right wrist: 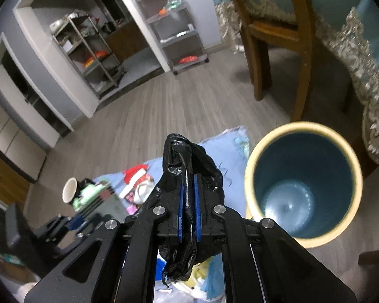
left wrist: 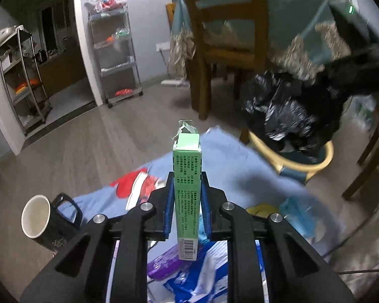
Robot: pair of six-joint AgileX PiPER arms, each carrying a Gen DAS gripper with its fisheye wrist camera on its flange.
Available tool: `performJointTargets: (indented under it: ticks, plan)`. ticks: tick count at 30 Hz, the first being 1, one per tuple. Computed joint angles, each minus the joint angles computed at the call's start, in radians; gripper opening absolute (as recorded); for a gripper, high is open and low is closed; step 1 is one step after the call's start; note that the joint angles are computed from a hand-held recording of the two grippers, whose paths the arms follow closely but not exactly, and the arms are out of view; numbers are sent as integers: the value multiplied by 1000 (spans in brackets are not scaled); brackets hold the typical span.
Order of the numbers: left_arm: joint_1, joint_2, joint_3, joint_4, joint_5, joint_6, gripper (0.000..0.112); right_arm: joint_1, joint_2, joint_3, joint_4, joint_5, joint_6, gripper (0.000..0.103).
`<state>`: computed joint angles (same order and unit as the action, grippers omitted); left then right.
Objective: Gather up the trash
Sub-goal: 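Lift the black bag toward the bin with the right tool while the left tool grasps the green box, then open both tools over the yellow-rimmed bin, dropping the bag and box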
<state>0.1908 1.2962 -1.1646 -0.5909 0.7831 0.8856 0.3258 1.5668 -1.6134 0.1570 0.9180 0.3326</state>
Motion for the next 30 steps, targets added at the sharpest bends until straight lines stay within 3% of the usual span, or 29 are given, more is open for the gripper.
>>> performJointTargets:
  ticks: [5, 10, 18, 23, 30]
  plan:
    - [-17, -35, -81, -44, 92, -54, 18, -101, -32, -10, -4, 9, -26, 8]
    - [-140, 14, -204, 18, 138, -212, 18, -224, -41, 6, -32, 16, -37, 8]
    - [-456, 252, -423, 211, 119, -461, 18, -380, -9, 83, -21, -1, -28, 9]
    - [-574, 431, -571, 312, 116, -576, 18, -394, 38, 102, -50, 20, -4, 9]
    - [-647, 595, -744, 388, 123, -634, 18, -376, 49, 115, -77, 22, 17, 9]
